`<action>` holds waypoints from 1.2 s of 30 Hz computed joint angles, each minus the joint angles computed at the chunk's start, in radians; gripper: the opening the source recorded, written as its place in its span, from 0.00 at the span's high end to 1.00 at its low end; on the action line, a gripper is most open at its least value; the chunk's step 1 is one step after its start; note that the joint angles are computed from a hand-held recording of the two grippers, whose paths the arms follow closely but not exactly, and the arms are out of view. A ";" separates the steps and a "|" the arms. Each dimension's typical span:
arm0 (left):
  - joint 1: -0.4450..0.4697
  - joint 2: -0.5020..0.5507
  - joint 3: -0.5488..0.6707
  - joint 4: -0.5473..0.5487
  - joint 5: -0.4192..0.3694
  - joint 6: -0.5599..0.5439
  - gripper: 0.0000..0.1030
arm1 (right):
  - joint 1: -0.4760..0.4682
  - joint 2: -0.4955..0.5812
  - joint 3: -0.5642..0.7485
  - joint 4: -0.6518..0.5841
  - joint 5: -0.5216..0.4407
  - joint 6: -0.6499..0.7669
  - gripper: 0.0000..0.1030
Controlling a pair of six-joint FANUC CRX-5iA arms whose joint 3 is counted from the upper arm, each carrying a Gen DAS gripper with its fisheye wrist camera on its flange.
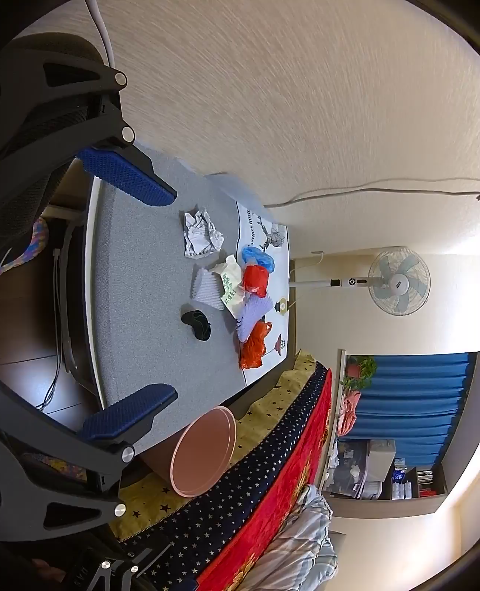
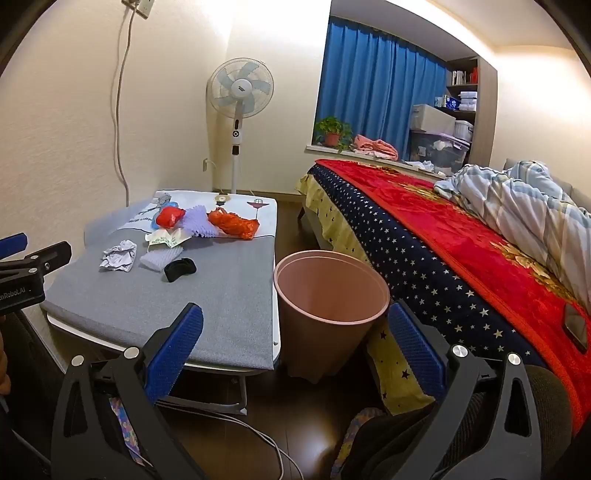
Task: Collect trash
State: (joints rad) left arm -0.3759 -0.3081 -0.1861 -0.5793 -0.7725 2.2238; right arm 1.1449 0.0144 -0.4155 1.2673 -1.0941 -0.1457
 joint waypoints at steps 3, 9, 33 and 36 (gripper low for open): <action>-0.001 0.000 0.000 -0.001 -0.001 0.000 0.09 | 0.001 -0.002 0.000 -0.001 -0.001 0.001 0.05; -0.002 0.000 0.001 -0.003 -0.003 0.002 0.09 | -0.001 -0.005 -0.001 -0.001 -0.002 0.004 0.05; -0.002 0.001 0.000 -0.005 -0.003 0.003 0.09 | 0.002 -0.013 -0.009 0.006 -0.007 0.003 0.05; 0.005 -0.001 -0.004 0.001 0.004 -0.004 0.09 | 0.002 -0.010 -0.007 0.008 -0.008 0.000 0.05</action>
